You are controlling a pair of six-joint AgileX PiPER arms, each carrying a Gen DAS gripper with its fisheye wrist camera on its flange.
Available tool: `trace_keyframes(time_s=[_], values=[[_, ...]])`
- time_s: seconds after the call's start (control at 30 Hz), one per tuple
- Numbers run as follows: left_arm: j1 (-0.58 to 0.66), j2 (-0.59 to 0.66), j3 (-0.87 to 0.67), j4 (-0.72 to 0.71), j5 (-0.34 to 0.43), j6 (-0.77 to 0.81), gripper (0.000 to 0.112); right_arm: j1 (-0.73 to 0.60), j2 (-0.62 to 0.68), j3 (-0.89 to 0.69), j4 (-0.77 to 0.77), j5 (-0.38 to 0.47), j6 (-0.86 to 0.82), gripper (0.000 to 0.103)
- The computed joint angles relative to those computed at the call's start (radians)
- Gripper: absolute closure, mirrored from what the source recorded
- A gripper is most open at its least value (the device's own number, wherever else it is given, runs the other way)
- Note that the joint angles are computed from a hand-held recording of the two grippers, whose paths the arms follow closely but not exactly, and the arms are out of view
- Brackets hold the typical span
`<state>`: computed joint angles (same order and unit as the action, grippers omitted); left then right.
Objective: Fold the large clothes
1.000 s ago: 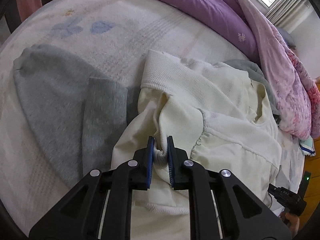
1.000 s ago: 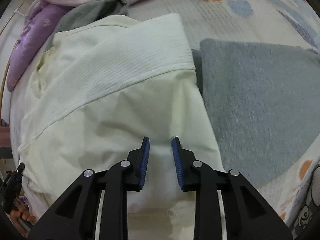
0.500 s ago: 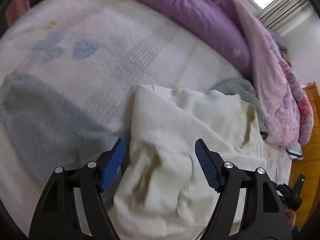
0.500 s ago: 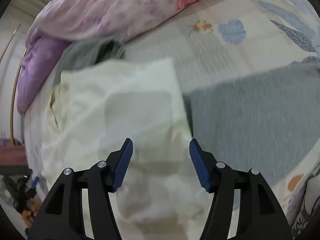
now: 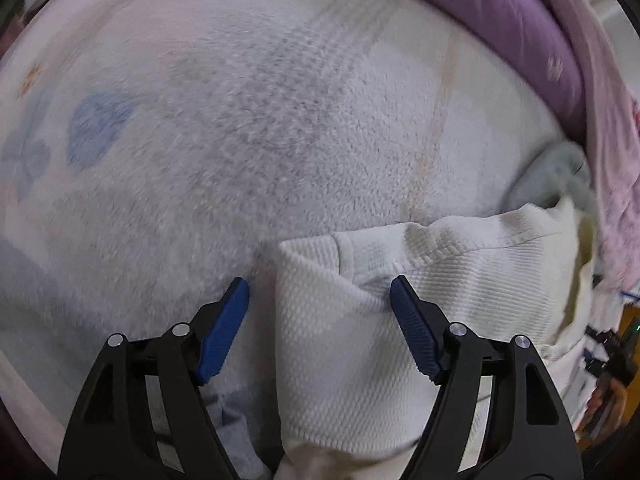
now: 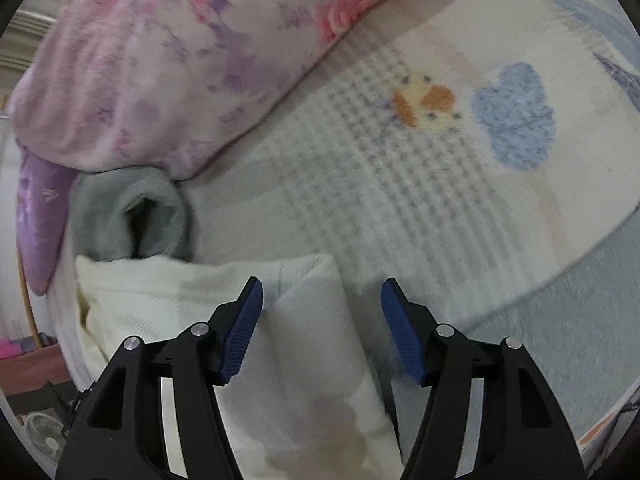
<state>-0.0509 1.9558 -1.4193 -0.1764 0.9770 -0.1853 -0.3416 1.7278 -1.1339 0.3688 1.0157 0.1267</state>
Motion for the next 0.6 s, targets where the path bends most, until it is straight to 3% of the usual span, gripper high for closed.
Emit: trace_keyframes(time_s=[0.03,0.1,0.17,0.2,0.3,0.43,0.6], values=[[-0.009,0.010,-0.018,0.019,0.004,-0.008,0.042,0.011,0.009,-0.008,-0.007,-0.005,0.009,0.038],[-0.032,0.029,-0.063,0.048,0.033,0.009,0.069,0.032,0.012,-0.020,-0.033,-0.006,0.027,0.040],[-0.055,0.040,-0.098,0.058,0.062,0.033,0.094,0.038,0.005,-0.012,0.014,-0.019,-0.036,0.061],[-0.076,0.047,-0.119,0.082,0.081,0.038,0.098,0.040,0.006,-0.008,0.041,-0.016,-0.053,0.077],[-0.115,0.025,-0.115,0.162,0.074,0.024,0.102,0.041,-0.017,0.010,0.067,-0.028,-0.060,0.090],[-0.083,-0.127,-0.029,0.122,0.018,0.012,0.102,-0.007,-0.170,0.084,0.122,-0.056,-0.110,0.092],[-0.085,-0.376,0.073,0.075,0.020,0.104,0.102,-0.098,-0.376,0.130,0.254,0.060,-0.207,0.093]])
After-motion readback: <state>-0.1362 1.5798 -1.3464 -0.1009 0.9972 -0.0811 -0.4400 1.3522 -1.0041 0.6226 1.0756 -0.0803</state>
